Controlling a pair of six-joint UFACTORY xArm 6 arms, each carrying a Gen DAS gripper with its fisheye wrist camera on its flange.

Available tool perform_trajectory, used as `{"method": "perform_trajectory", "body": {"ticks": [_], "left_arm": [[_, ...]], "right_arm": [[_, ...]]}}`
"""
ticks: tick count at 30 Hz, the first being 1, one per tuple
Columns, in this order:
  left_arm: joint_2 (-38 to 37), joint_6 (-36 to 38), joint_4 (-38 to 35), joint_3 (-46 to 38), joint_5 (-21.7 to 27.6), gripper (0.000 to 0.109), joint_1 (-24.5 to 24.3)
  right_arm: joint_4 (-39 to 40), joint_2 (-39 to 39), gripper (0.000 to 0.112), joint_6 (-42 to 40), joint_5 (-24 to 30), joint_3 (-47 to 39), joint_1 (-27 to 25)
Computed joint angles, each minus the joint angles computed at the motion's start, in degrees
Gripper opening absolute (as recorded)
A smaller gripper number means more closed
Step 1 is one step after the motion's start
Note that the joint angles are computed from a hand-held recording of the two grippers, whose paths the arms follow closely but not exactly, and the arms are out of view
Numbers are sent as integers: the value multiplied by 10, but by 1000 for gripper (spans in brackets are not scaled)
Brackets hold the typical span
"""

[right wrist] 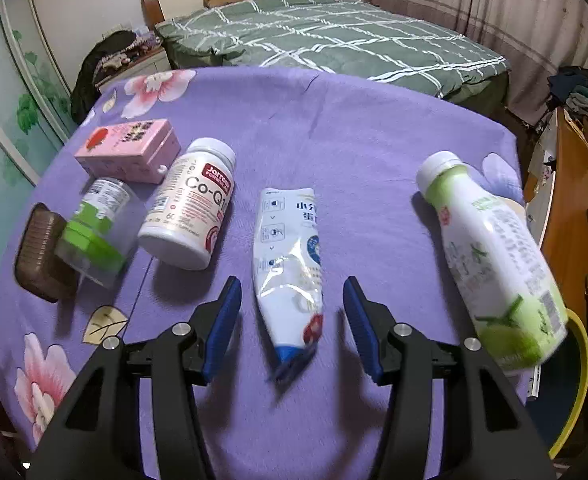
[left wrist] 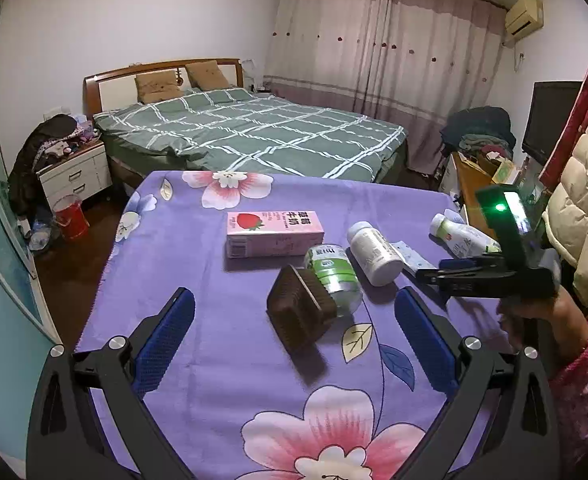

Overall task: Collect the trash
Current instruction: 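Grasp the blue-and-white tube with the right gripper, then carry the tube over the bin and open the right gripper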

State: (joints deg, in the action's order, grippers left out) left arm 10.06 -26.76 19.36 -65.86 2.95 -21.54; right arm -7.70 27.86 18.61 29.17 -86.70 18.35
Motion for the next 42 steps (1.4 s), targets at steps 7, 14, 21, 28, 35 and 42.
{"method": "perform_trajectory", "body": {"ticks": [7,14,21,28,35,42], "left_arm": [[8,12,-10,-9,6,98,-6],[11,2,-1,-10,6,98,-6],[17,23,-23,-11,4,98,-12],[25,30,-31,-17,6,98,-22],[35,53,-57,-27,12,98,-34],[46,48,-48,-39,21,98,-42]], "right_arm": [[1,31,36,-1,23,-40,2],[-6,-14,35,13,-15,21,-3],[-23,-93,35,40,-62,119,-18],[-84,-180,35,110,-95,226,-57],[-147,-264,35,199,-110,334,-127],[-191,-302,35,259,-109,401,-200]]}}
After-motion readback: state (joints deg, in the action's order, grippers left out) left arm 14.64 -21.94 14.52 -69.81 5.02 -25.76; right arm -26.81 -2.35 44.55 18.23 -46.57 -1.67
